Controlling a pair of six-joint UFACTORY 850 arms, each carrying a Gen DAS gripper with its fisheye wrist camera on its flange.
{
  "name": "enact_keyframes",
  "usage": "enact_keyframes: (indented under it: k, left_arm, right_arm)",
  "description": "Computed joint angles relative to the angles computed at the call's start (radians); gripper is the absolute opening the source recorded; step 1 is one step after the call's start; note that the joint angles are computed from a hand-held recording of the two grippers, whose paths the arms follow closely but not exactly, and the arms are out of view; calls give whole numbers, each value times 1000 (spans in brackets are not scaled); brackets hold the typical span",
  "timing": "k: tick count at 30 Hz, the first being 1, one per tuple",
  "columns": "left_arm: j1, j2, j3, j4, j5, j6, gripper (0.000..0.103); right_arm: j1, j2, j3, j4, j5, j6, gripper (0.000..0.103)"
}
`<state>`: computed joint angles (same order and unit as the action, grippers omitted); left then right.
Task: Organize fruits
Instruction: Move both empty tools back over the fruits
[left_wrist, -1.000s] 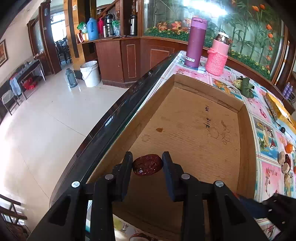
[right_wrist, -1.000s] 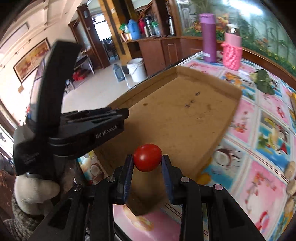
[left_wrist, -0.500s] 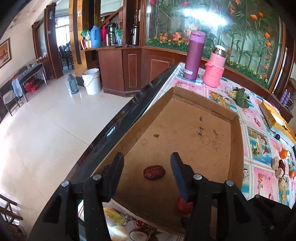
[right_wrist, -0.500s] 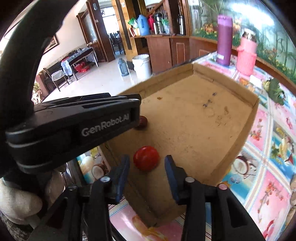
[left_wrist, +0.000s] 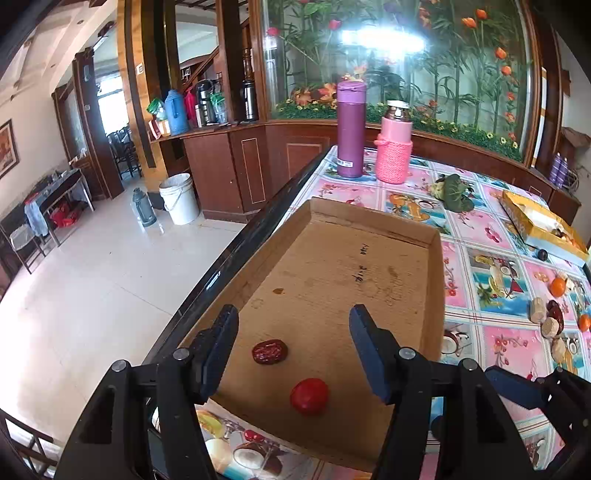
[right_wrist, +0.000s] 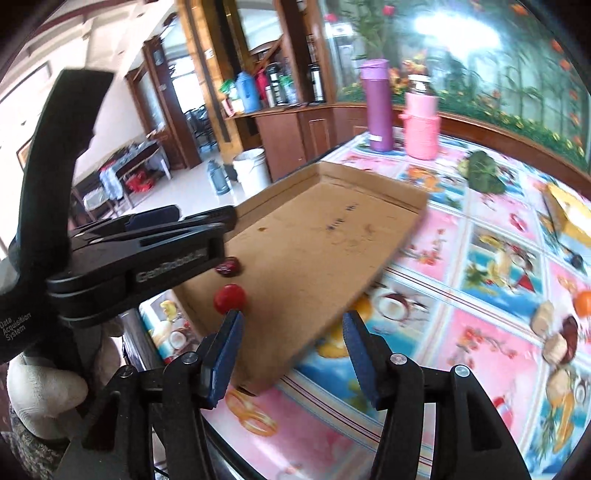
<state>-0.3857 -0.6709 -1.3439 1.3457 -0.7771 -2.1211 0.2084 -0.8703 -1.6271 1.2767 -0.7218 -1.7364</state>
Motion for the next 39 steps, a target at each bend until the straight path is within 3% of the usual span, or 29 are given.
enact_keyframes:
  k: [17,25,31,39]
  left_arm:
    - [-49,-109,-178,-79,-7,224,66]
    - [-42,-155,-244,-137,126,295,69]
    - [-39,-220,-335,-229,248,415,69]
    - [-42,-335,-510,-437,312,686,68]
  right_arm:
    - [-119,-60,-71,-6,-33,145,63]
    - [-224,-115,-145,-42,8,272,62]
    - [-304,-172,-246,-118,112,414,62]
    - [-363,-249,-389,-246,143,631,62]
